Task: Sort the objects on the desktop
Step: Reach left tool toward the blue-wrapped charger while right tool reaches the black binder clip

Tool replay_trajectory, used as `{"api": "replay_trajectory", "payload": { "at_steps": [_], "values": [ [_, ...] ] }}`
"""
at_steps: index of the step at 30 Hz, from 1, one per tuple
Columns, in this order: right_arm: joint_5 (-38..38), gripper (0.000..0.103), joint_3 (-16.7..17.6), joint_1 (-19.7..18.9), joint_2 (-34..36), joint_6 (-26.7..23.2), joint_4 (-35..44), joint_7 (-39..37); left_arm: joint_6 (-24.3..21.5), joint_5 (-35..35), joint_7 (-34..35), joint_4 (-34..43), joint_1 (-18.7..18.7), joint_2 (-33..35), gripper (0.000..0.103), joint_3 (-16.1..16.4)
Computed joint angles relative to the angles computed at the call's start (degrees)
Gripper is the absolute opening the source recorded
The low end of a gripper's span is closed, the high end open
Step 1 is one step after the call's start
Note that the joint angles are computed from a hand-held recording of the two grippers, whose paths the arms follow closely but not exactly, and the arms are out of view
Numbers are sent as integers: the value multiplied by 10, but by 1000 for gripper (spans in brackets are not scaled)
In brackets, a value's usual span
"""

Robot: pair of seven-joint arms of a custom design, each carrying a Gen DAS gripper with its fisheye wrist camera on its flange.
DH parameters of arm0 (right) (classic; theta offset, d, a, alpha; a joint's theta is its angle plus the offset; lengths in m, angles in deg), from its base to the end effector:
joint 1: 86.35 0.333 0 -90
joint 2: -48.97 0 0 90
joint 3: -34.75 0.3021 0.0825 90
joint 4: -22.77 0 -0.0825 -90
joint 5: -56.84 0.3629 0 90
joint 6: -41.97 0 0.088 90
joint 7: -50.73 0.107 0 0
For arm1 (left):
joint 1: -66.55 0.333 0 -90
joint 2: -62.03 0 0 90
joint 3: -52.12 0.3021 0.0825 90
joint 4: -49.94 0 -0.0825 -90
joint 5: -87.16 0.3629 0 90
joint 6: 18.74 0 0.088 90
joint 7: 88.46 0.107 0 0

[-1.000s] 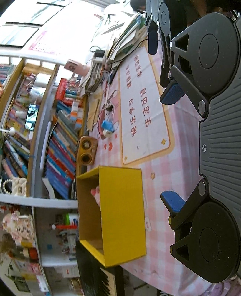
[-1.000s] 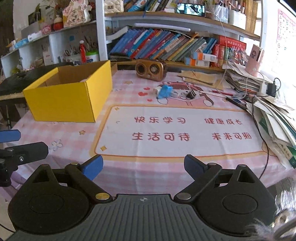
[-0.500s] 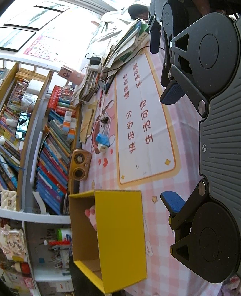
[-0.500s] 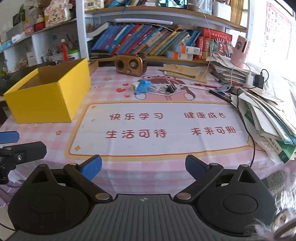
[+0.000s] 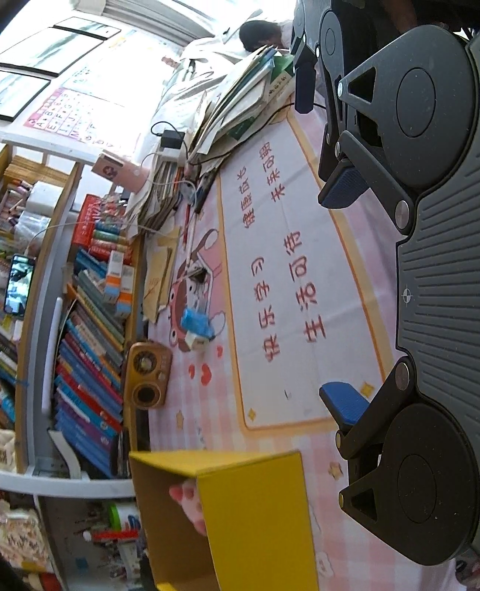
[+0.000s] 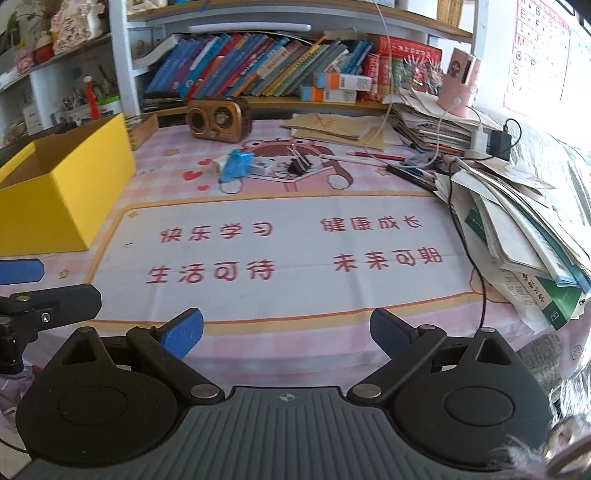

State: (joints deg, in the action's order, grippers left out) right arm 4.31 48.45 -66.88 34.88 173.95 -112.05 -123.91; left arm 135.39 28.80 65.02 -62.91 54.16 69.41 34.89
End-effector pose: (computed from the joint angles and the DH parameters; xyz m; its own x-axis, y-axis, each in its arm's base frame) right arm 0.4027 0.2476 0.4483 -0.4852 -0.8744 -0.0006 -0.6097 0.3389 -0.7165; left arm 0.5382 -0.2670 0.4598 -0.7623 -0.6178 0.1929 -0.5204 0.4078 -0.7503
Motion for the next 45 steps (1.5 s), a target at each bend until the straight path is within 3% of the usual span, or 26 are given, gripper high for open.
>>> {"api": "replay_trajectory", "payload": {
  "at_steps": [7,17,28,34,45],
  "values": [
    [-1,97,-28,-31,-17,62,-31,-36,16,47,-58,45,-14,44,102,-15],
    [-29,95,-59,-106,-11,182,-47,-85,70,185,-224,123,-33,121,102,-36],
    [-92,93,-94,-177,56,309,-7,-119,110,378,-412,236,-82,219,101,-9],
    [-136,87,-129,-186,120,355,51,-133,87,473,-511,346,-120,293,101,29],
    [-59,82,-194,-153,220,400,135,-255,-28,583,-604,621,-152,464,100,49]
  ]
}}
